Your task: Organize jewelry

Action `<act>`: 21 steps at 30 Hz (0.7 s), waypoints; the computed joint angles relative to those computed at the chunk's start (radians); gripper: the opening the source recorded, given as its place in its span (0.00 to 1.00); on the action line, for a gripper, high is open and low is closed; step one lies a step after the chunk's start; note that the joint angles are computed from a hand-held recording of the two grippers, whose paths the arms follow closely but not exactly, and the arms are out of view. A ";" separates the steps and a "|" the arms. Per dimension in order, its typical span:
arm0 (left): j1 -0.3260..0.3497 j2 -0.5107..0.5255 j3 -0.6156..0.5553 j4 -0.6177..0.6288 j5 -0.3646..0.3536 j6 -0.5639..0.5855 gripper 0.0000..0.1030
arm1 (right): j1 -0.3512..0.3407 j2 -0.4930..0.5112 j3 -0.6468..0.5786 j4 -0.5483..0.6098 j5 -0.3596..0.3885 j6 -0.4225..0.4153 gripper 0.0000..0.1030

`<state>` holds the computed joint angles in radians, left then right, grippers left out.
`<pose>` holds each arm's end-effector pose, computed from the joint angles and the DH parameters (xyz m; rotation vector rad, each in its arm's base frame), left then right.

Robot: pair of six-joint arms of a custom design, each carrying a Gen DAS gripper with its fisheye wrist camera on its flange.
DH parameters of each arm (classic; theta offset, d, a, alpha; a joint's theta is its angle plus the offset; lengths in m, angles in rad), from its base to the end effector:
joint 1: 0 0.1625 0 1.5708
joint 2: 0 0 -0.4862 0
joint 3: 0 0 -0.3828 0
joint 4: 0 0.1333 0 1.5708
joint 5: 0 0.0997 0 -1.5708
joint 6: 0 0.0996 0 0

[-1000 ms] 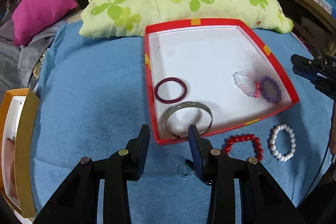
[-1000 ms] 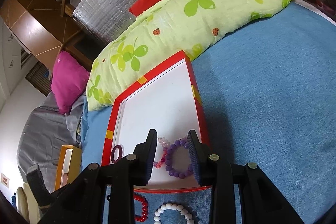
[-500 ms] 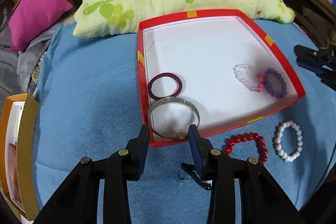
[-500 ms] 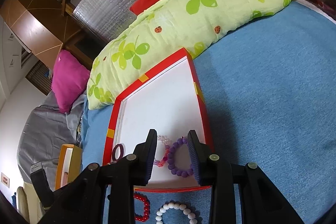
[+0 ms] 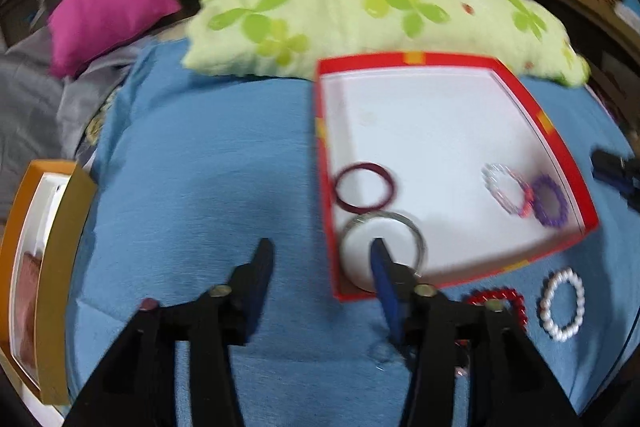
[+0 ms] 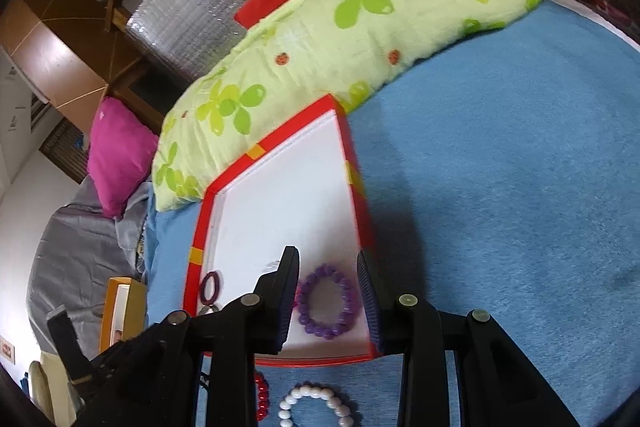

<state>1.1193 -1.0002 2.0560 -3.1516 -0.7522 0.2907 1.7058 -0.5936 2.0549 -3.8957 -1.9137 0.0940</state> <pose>-0.0640 -0.6042 0.2296 0.5791 2.2208 -0.6900 0.1771 -0.5622 0.0688 -0.1562 -2.6387 1.2584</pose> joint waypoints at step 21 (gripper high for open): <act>0.104 -0.017 -0.061 0.214 -0.335 -0.148 0.52 | -0.009 0.058 -0.084 0.096 -0.117 -0.046 0.18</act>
<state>1.2232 -1.0170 1.9955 -2.9373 -1.0868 0.1430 1.6971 -0.5361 1.9710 -3.7999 -2.0308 0.0476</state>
